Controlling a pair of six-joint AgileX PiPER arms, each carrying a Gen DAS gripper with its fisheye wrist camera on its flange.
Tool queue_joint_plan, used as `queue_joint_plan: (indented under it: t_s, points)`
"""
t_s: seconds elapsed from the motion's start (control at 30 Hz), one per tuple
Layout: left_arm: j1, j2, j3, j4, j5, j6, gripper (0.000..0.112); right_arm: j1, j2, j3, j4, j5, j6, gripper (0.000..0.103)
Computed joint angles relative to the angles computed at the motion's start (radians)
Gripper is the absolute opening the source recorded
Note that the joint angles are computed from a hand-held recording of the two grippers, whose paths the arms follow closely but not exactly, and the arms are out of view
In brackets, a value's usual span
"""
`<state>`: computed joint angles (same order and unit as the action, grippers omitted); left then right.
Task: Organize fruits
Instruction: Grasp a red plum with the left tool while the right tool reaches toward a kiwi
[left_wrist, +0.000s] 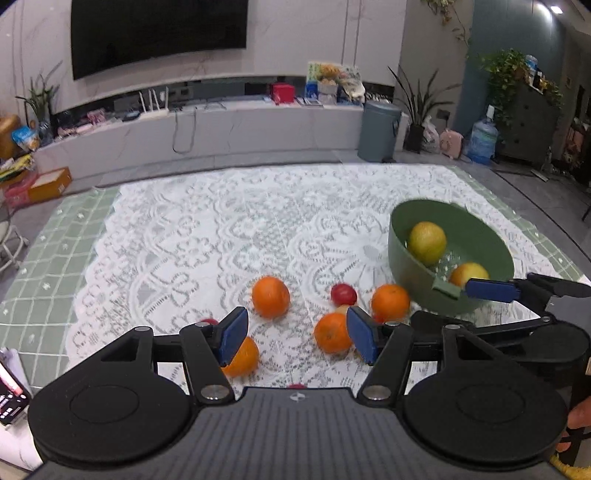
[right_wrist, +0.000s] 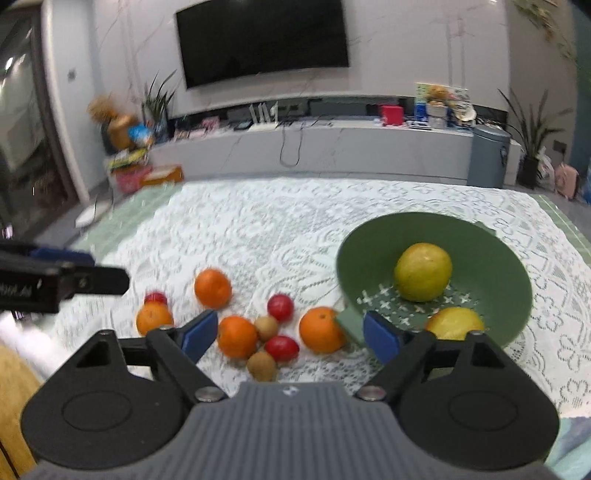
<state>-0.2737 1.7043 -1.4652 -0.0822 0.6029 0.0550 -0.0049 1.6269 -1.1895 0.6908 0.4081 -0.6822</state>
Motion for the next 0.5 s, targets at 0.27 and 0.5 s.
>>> queue_joint_plan:
  t_s: [0.27,0.5]
  points:
    - [0.027,0.098,-0.053,-0.108,0.125,0.121,0.065,0.053,0.063,-0.056,-0.162,0.047,0.083,0.064]
    - [0.046,0.167,-0.087,-0.146,0.205,0.154,0.059,0.080,0.127,-0.135,-0.284,0.131,0.165,0.055]
